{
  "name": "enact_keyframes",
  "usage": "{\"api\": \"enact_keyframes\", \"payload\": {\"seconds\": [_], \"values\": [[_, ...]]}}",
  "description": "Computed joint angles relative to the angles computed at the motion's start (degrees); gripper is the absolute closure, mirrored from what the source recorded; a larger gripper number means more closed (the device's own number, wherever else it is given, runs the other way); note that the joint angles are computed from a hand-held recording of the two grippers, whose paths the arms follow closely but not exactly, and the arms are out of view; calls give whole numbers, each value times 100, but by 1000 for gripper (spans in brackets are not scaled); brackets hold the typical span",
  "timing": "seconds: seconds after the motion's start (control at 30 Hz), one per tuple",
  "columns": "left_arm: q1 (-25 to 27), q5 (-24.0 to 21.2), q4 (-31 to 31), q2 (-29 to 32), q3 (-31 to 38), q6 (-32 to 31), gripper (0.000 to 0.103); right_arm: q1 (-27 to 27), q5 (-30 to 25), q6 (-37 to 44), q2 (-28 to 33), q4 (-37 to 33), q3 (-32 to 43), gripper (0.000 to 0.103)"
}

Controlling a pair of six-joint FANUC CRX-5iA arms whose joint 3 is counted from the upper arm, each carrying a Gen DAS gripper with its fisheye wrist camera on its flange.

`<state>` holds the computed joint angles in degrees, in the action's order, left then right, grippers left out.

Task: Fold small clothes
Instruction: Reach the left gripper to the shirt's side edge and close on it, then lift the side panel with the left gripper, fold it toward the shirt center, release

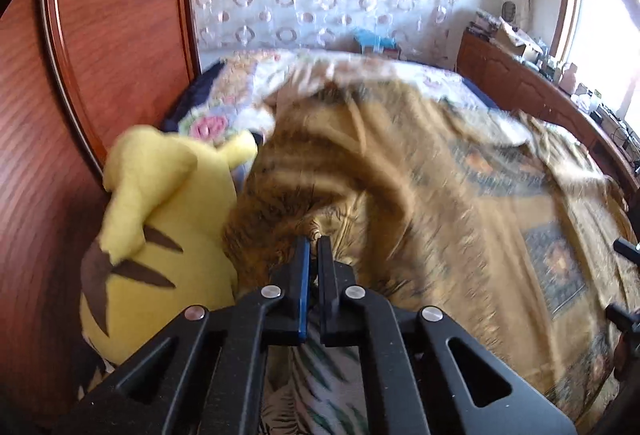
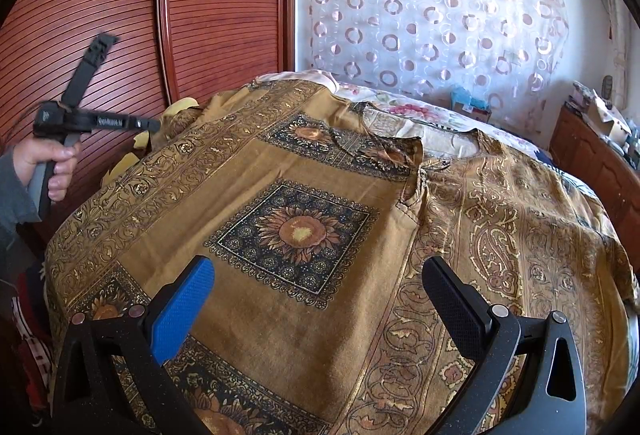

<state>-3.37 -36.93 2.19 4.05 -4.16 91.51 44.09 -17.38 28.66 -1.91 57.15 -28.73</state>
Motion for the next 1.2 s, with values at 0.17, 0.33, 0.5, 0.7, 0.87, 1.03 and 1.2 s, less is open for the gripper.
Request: {"api": "enact_keyframes", "payload": {"seconds": [0.17,0.33,0.5,0.7,0.87,1.03,1.2], "values": [[-299,158,143,-31,364,-274,99,-22,30,-21,-6,-2,-13,0],[-739,123,518,215,715,-905,99,-38,62,-49,-11,-8,-25,0],[-911,236,873,189,531,-1341,89,-44,111,28,-19,-138,-27,0],[-717,382,664,-31,328,-977,41,-57,149,33,-22,-185,-26,0],[-489,47,153,173,465,-229,40,-49,156,92,-14,-282,-5,0],[-285,15,555,477,320,-137,40,-40,156,119,-14,-326,4,0],[-278,-43,946,787,393,-292,40,-41,157,107,-17,-320,-2,0]]}}
